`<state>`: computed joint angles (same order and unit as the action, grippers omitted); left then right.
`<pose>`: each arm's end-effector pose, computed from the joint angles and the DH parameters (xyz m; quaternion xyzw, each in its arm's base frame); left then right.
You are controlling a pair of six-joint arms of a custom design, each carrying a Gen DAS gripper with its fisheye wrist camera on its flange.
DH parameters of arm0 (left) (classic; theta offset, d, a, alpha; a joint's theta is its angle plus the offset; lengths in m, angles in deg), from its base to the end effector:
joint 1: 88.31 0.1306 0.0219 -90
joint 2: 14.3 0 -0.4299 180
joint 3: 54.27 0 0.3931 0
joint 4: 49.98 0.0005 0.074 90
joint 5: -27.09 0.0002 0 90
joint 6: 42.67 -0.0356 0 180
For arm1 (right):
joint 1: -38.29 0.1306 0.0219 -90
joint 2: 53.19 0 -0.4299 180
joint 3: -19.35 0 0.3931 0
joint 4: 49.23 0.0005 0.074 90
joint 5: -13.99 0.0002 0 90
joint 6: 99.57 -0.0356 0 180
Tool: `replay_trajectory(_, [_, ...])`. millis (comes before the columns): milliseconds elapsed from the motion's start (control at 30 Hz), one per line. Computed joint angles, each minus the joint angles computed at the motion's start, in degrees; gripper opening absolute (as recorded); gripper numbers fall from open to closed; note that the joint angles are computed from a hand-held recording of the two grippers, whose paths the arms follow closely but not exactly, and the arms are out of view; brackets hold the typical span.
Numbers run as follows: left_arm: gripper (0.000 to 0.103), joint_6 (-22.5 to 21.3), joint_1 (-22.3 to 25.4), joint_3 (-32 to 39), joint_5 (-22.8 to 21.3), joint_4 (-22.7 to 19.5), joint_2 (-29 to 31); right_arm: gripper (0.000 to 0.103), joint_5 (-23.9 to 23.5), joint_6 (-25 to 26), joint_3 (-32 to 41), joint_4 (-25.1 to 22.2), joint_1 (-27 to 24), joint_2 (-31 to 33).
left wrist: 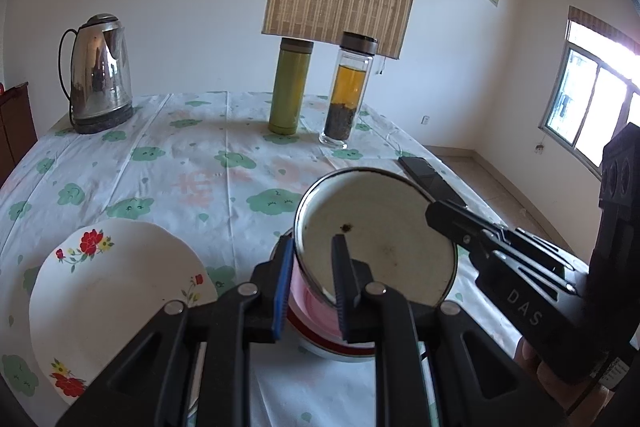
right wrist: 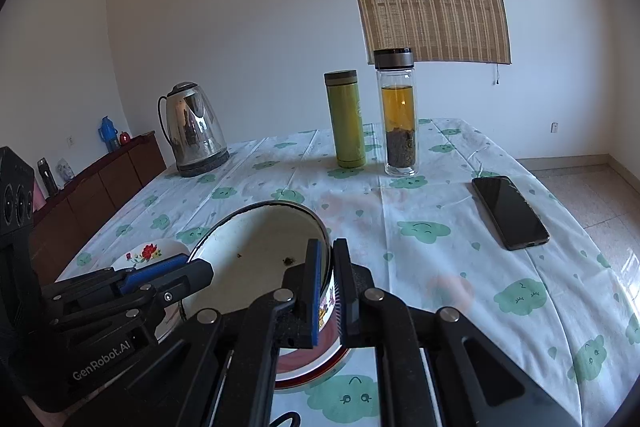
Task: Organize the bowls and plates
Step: 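Lower the white enamel bowl with both grippers into the pink bowl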
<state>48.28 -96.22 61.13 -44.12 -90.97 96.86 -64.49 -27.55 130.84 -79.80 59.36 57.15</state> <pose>0.6474 -0.1020 0.4960 0.1266 0.8759 -0.1796 0.4295 0.6178 0.2298 0.4879 0.0274 0.8602 0.0860 0.5019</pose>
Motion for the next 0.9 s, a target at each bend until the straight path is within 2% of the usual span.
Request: replay_trajectory(900, [0.016,-1.32,-0.18,0.81,-0.57,-0.92,1.05,0.010,-1.66,-0.98,1.06,-3.44,-0.34,1.99])
